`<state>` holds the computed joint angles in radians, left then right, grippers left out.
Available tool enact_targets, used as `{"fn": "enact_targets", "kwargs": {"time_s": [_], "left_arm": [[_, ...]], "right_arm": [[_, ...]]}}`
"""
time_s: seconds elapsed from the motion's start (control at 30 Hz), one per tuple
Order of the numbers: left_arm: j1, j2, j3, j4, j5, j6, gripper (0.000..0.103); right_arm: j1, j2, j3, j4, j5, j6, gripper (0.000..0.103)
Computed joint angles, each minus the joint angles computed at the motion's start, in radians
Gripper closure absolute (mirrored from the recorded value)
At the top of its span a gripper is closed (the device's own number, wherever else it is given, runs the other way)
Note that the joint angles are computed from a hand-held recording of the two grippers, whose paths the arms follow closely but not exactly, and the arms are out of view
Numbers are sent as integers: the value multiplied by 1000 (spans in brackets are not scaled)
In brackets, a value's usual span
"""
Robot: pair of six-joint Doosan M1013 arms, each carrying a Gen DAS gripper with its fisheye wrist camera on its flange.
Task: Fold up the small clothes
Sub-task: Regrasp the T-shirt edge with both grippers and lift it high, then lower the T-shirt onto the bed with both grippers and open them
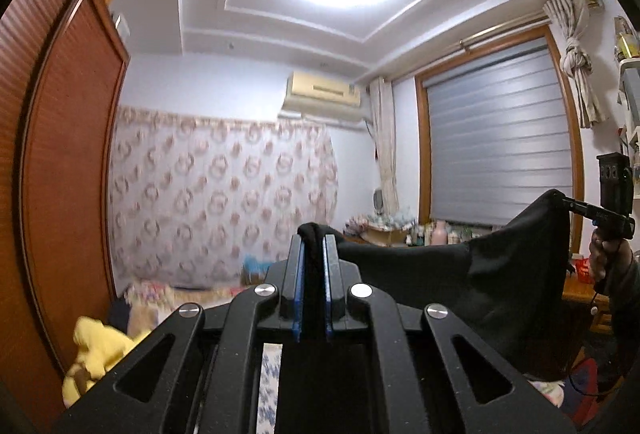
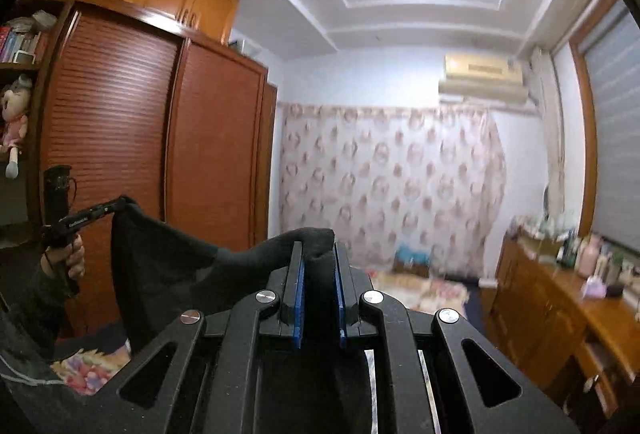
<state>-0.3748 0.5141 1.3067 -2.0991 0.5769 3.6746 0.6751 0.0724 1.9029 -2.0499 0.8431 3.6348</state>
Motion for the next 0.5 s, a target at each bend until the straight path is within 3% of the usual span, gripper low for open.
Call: {"fn": "enact_targets", "kwargs": {"time_s": [0.13, 0.27, 0.37, 0.5], "left_arm": [[-2, -4, -13, -46, 7, 53, 95], [-8, 26, -70, -13, -7, 18, 95], [-19, 65, -136, 83, -46, -88, 95], [-46, 144, -257, 310, -130, -307, 95]], "right_arm": [[7, -9, -5, 6, 37, -45, 91], [8, 5, -16, 14, 74, -60, 91], [-18, 56, -60, 31, 57, -62, 91], [-55, 93, -102, 132, 4, -93, 91]]}}
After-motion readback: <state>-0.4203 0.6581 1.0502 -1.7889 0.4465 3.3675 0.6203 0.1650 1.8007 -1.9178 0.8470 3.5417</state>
